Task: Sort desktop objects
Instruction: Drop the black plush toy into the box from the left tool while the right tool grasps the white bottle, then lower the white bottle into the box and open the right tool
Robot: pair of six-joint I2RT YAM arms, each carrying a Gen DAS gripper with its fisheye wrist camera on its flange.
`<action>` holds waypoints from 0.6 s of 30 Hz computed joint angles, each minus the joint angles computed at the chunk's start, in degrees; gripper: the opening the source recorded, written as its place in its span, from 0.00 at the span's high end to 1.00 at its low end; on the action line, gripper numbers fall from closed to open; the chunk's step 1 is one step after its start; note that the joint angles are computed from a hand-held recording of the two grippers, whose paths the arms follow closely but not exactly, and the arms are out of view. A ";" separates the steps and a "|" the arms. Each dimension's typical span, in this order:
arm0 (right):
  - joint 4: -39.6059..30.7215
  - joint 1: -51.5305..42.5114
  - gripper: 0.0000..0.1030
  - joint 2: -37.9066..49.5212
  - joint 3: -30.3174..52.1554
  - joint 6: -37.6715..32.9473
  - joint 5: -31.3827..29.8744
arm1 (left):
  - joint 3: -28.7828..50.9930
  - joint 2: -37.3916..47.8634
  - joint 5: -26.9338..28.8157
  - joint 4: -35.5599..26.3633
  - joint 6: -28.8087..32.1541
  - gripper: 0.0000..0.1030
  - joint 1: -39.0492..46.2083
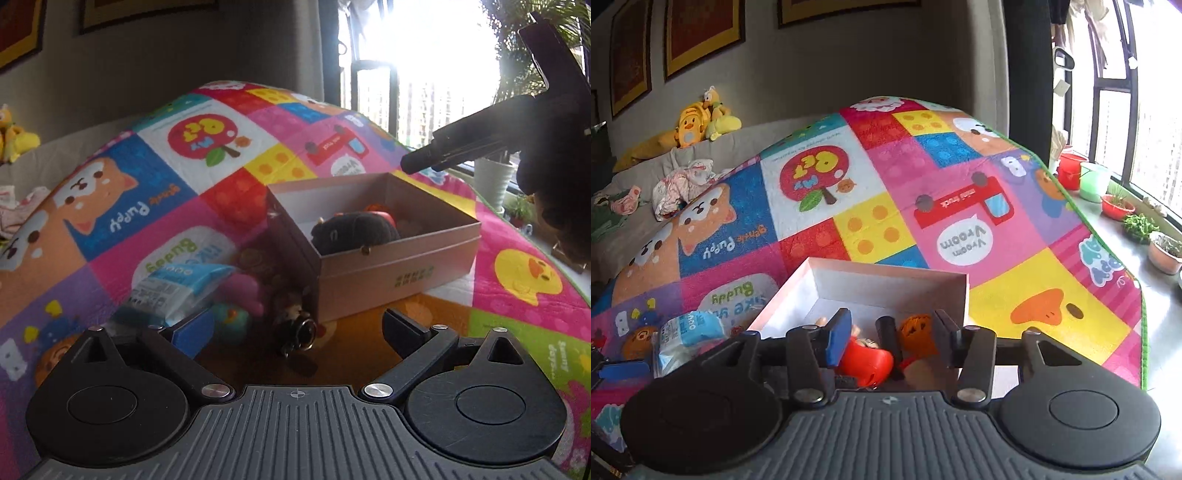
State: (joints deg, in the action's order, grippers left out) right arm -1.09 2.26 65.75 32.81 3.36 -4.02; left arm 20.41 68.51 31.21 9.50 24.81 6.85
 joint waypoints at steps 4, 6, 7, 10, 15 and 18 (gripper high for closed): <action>-4.91 4.58 0.41 8.95 5.97 3.42 -4.71 | 0.13 3.14 2.02 -0.47 -0.90 0.02 2.25; -9.28 5.36 0.39 17.34 12.44 5.86 -5.97 | -0.44 3.86 2.76 0.26 -0.78 0.02 3.16; -11.20 5.11 0.35 21.37 15.57 7.30 -7.02 | -0.48 4.27 3.22 0.47 -0.74 0.02 3.63; -12.09 4.00 0.33 28.03 20.02 10.22 -11.57 | -0.81 5.02 4.75 1.25 -1.21 0.02 5.23; 1.58 10.98 0.37 27.88 16.09 2.68 8.69 | -1.55 7.12 5.59 3.28 -0.79 0.02 6.83; -0.45 10.90 0.30 28.61 17.51 0.55 9.03 | -1.56 7.60 6.74 4.05 -1.73 0.02 8.25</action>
State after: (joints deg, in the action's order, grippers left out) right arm -1.54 13.16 94.37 50.32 3.90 5.01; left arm 18.84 76.11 37.95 13.55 23.08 15.10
